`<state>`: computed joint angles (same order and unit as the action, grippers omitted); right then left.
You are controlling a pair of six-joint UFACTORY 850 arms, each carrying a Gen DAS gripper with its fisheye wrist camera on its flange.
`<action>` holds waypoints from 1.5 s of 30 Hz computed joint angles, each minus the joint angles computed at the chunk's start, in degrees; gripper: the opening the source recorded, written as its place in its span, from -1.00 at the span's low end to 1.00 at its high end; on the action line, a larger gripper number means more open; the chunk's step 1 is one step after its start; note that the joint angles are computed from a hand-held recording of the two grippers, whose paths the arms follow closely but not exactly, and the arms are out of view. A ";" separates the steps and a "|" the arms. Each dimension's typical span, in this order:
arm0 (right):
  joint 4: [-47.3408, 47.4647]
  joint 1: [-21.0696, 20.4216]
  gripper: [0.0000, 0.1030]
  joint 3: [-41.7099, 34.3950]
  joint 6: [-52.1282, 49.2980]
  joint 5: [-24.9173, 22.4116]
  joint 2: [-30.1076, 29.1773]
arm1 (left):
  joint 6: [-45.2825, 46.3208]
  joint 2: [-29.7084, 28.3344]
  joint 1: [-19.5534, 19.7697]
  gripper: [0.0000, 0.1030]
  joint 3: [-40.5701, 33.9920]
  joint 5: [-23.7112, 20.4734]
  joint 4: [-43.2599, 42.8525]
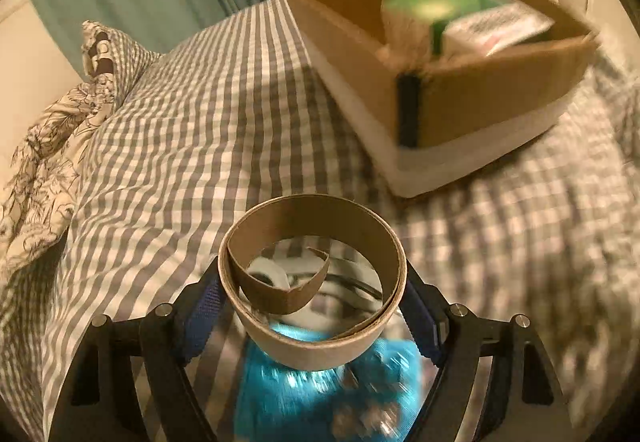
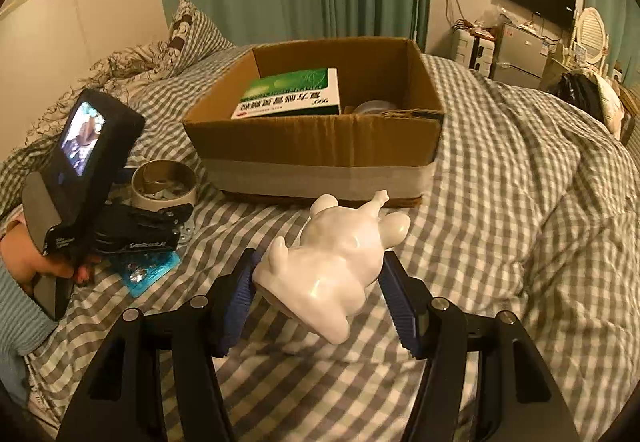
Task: Organize objects
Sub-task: 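Grasp the white rabbit figurine with the right gripper while the left grasps the tape roll, then lower the rabbit and tape roll into the cardboard box and release both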
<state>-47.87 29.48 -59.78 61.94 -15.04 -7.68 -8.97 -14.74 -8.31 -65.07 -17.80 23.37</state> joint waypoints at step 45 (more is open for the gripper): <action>55.67 -13.79 0.25 -36.61 -60.70 -0.42 -21.95 | 19.33 -19.71 -3.71 0.68 -36.55 -6.72 -26.88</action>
